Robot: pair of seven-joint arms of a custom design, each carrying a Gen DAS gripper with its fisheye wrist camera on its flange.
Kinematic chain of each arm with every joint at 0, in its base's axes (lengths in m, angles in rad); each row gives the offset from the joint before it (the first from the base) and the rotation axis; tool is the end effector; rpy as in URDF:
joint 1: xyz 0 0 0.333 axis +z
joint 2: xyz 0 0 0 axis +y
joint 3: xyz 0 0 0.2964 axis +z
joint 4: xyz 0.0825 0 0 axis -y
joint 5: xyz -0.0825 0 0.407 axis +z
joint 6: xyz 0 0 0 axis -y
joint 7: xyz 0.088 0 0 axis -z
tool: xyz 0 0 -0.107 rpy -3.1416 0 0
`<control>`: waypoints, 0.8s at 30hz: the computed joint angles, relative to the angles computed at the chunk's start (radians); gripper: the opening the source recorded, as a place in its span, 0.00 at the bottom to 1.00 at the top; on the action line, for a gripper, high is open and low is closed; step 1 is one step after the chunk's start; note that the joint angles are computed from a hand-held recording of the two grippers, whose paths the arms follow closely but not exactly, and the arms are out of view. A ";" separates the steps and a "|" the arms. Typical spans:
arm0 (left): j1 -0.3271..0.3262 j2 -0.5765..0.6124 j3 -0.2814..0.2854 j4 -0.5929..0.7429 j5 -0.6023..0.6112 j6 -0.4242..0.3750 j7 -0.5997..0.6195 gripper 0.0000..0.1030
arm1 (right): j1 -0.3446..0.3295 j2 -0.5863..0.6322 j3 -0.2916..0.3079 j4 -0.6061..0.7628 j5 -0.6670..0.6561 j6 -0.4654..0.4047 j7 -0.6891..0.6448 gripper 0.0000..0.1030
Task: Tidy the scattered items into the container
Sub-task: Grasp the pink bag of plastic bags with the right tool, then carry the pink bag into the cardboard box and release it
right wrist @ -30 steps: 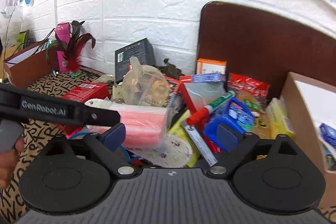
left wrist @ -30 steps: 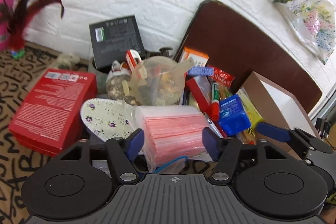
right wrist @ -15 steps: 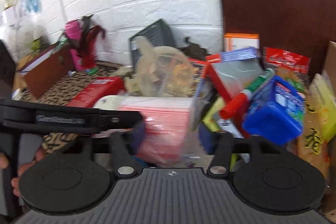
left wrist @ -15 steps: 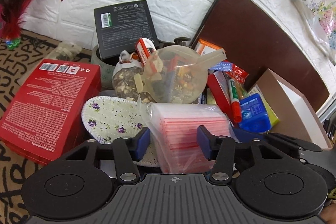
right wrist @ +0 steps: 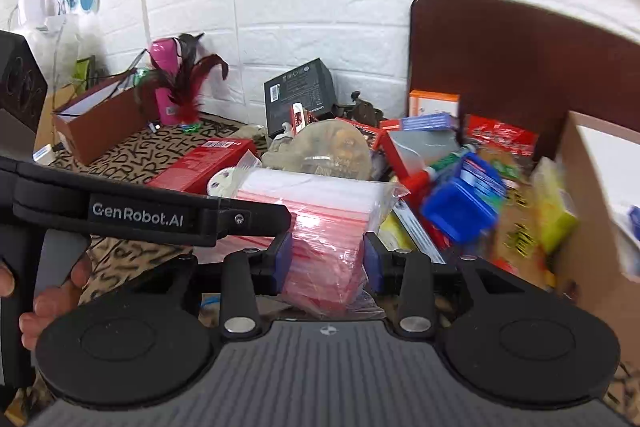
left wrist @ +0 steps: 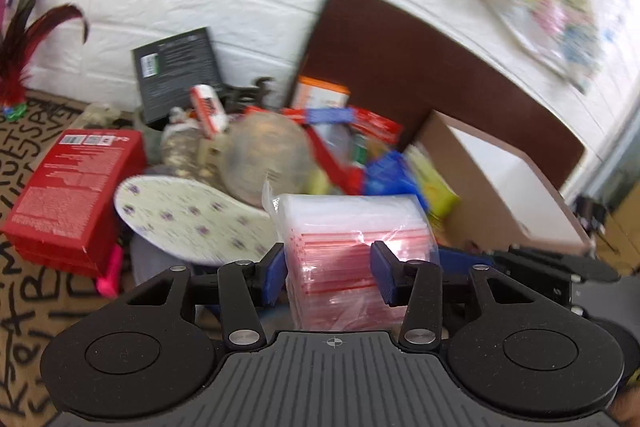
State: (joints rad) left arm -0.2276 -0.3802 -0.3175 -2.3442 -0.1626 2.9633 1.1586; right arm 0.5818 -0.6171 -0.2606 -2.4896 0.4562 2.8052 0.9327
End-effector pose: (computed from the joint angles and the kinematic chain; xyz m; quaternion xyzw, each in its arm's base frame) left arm 0.4384 -0.2718 0.5652 -0.6139 0.6321 -0.4490 0.1482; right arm 0.4402 0.1085 0.5695 -0.7720 0.4221 -0.1957 0.4330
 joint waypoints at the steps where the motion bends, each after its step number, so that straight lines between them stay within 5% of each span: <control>1: -0.015 -0.023 -0.005 -0.017 -0.004 -0.005 0.001 0.57 | -0.025 -0.048 0.010 -0.033 -0.013 -0.017 0.007 0.42; 8: -0.163 -0.084 -0.002 -0.091 -0.086 -0.058 0.034 0.58 | -0.187 -0.325 0.053 -0.229 -0.137 -0.175 0.136 0.42; 13: -0.246 -0.031 0.029 -0.092 -0.173 -0.126 0.094 0.61 | -0.268 -0.395 0.048 -0.305 -0.192 -0.307 0.239 0.43; 18: -0.234 -0.028 0.020 -0.119 -0.210 -0.134 0.069 0.72 | -0.254 -0.438 0.017 -0.351 -0.194 -0.300 0.229 0.50; 24: -0.228 -0.032 0.024 -0.118 -0.213 -0.139 0.068 0.71 | -0.247 -0.428 -0.007 -0.350 -0.188 -0.286 0.212 0.51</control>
